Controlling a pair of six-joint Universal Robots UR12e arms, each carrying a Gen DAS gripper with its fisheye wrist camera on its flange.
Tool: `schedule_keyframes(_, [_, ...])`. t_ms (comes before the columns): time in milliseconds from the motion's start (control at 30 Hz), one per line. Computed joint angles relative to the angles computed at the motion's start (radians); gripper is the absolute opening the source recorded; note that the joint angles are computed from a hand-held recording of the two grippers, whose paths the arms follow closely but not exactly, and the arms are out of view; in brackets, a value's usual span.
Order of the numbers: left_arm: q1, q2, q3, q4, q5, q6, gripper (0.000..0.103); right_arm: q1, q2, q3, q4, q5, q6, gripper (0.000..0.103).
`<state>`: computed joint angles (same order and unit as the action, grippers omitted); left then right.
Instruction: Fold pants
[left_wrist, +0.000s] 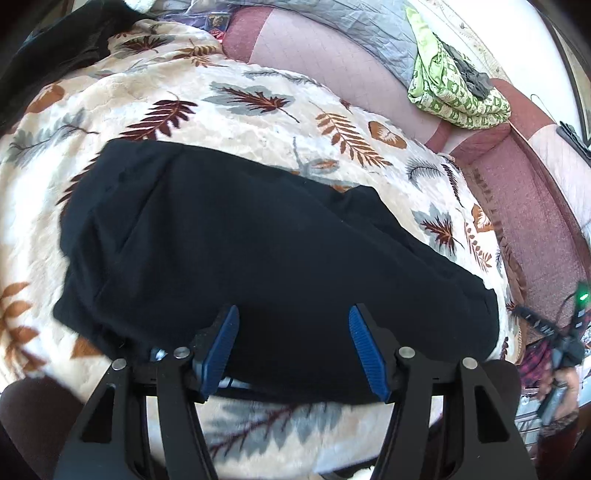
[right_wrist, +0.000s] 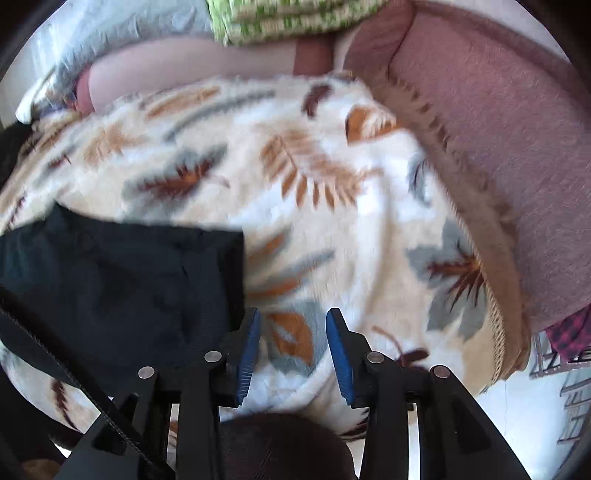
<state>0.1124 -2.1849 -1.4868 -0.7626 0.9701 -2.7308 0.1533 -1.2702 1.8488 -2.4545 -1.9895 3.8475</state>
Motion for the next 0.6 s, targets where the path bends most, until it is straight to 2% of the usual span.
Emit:
schedule_keyframes(67, [-0.008, -0.001, -0.02, 0.062, 0.01, 0.005, 0.061, 0.004, 0.009, -0.02, -0.044, 0.009, -0.034, 0.041])
schedule_keyframes(133, [-0.015, 0.005, -0.057, 0.161, 0.034, 0.029, 0.061, 0.006, 0.038, -0.059, -0.108, 0.075, -0.1, 0.043])
schedule_keyframes(267, [-0.029, 0.009, -0.133, 0.373, 0.103, 0.087, 0.061, 0.001, 0.134, -0.167, -0.207, 0.296, -0.228, 0.044])
schedule_keyframes(367, [-0.045, 0.008, -0.17, 0.491, 0.162, 0.122, 0.064, 0.009, 0.232, -0.29, -0.209, 0.409, -0.335, 0.046])
schedule_keyframes(467, [-0.044, 0.004, -0.177, 0.521, 0.155, 0.115, 0.07, 0.01, 0.321, -0.412, -0.161, 0.482, -0.375, 0.048])
schedule_keyframes(600, [-0.039, 0.002, -0.173, 0.511, 0.136, 0.115, 0.071, 0.016, 0.411, -0.551, -0.058, 0.448, -0.441, 0.054])
